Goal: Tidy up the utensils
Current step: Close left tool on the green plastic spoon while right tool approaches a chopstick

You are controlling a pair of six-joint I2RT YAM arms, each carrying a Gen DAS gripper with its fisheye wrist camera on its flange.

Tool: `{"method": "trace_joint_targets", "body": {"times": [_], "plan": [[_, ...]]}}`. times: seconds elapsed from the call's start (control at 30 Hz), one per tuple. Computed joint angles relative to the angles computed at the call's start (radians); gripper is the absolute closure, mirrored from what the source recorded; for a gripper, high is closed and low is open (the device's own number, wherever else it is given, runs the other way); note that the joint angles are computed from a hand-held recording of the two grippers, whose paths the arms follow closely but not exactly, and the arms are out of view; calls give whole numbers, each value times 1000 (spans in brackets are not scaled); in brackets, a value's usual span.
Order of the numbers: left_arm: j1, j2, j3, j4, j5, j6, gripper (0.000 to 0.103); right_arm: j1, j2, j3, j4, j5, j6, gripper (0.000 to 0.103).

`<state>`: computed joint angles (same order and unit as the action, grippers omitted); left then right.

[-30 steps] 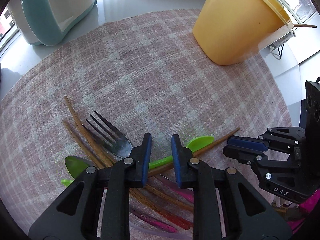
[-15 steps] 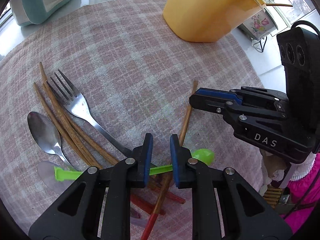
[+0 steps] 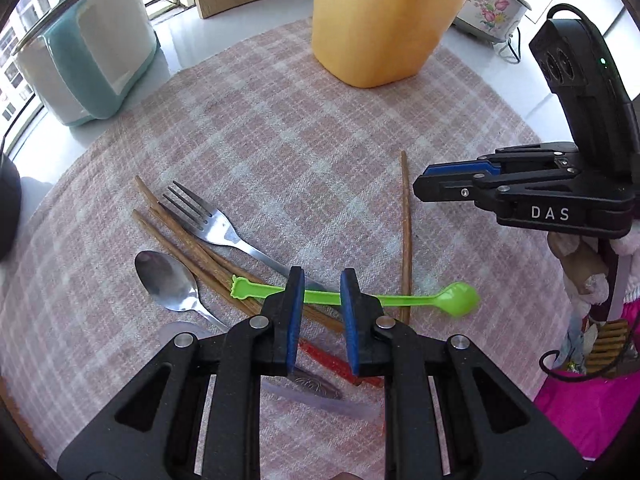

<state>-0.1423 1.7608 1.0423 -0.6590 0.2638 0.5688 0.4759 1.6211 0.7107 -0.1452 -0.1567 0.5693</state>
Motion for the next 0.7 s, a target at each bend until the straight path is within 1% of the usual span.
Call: {"method": "trace_joint_targets", "body": {"times": [0.03, 0.07, 0.1, 0.23, 0.37, 0.5, 0.6, 0.7], "plan": [[-3, -5, 1, -10, -9, 22, 78, -1, -7, -8, 5, -4, 7, 88], [-8, -10, -1, -15, -20, 41, 69, -3, -15, -15, 7, -6, 12, 88], [-15, -18, -8, -13, -29, 59, 66, -8, -27, -23, 5, -12, 14, 88], [-80, -46, -61, 16, -101, 118, 66, -35, -92, -73, 12, -39, 39, 88], [-174, -55, -122, 87, -213, 186, 66, -55, -162, -110, -7, -41, 49, 88], [-229, -33, -134, 119, -269, 238, 66, -79, -224, -151, -11, -59, 65, 88], [-260, 10, -113, 140, -287, 249, 66, -95, -263, -177, -17, -66, 76, 88], [-269, 83, -46, 134, -274, 192, 66, -97, -290, -187, -30, -55, 76, 88]]}}
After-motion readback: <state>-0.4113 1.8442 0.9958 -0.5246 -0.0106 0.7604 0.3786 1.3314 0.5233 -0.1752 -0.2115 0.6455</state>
